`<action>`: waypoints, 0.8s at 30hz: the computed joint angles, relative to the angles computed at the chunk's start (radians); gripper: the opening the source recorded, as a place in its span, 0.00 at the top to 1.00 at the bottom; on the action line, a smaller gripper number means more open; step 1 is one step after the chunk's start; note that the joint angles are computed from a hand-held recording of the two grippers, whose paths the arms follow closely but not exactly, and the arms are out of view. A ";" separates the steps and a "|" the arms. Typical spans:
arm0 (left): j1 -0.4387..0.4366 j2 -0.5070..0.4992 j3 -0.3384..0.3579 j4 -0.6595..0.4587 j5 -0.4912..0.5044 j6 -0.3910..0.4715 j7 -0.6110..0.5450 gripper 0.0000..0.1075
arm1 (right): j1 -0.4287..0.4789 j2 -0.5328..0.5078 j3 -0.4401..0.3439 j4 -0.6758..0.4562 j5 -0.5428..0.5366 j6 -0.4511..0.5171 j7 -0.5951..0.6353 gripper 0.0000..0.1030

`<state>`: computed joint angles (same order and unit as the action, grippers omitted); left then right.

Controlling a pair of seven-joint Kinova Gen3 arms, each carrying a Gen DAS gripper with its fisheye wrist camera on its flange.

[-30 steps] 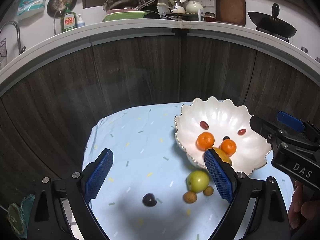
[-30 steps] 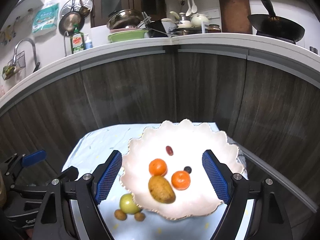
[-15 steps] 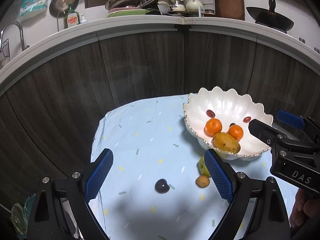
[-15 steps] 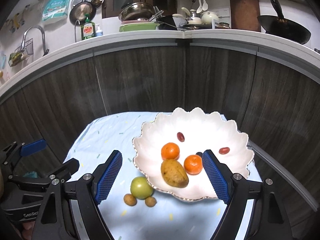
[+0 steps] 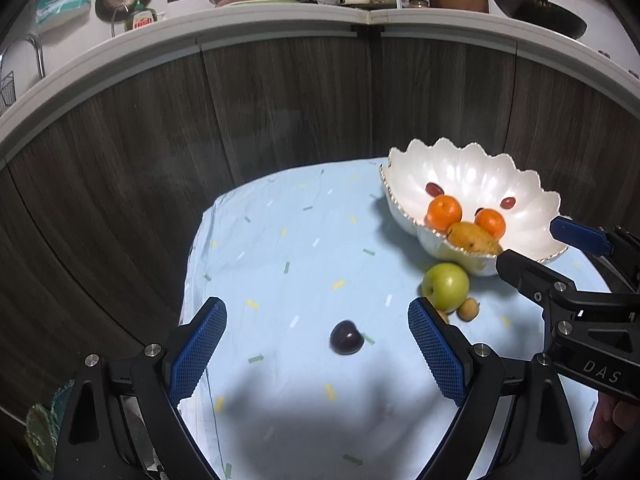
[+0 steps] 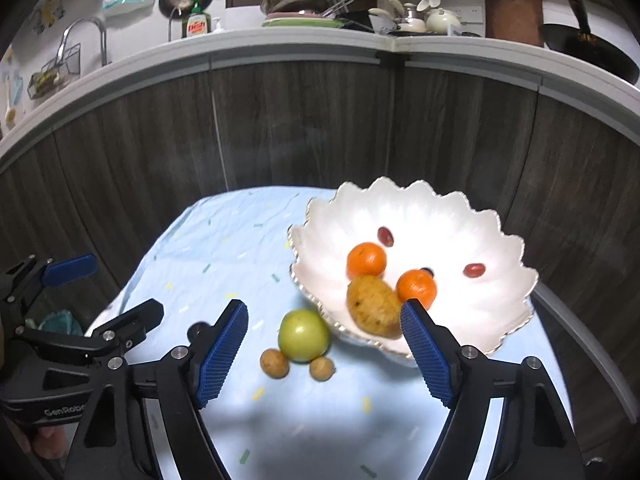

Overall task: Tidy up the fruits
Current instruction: 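Withdraw both open tools from the bowl toward the remaining fruits, then close the left tool on the dark plum while the right tool approaches a brown fruit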

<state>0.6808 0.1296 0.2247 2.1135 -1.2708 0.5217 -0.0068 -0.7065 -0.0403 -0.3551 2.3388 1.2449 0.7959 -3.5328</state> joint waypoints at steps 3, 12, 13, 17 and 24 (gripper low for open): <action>0.002 0.014 -0.006 0.012 -0.036 -0.010 0.031 0.14 | -0.005 0.019 0.000 0.007 0.016 -0.005 -0.023 0.26; 0.012 0.061 -0.017 0.037 -0.153 -0.027 0.130 0.16 | -0.005 0.065 0.030 0.047 0.060 -0.061 -0.098 0.35; 0.011 0.066 -0.016 0.035 -0.158 -0.030 0.133 0.17 | -0.005 0.072 0.032 0.051 0.066 -0.065 -0.107 0.36; 0.012 0.095 -0.020 0.028 -0.174 -0.036 0.139 0.21 | 0.000 0.092 0.045 0.062 0.084 -0.087 -0.130 0.38; 0.024 0.138 -0.034 0.014 -0.211 -0.036 0.154 0.22 | 0.021 0.113 0.067 0.072 0.115 -0.133 -0.157 0.40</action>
<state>0.7049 0.2675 0.1908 2.1277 -1.4814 0.4861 0.1471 -0.6855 0.0725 -0.2880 2.4113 1.3602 0.6628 -3.6895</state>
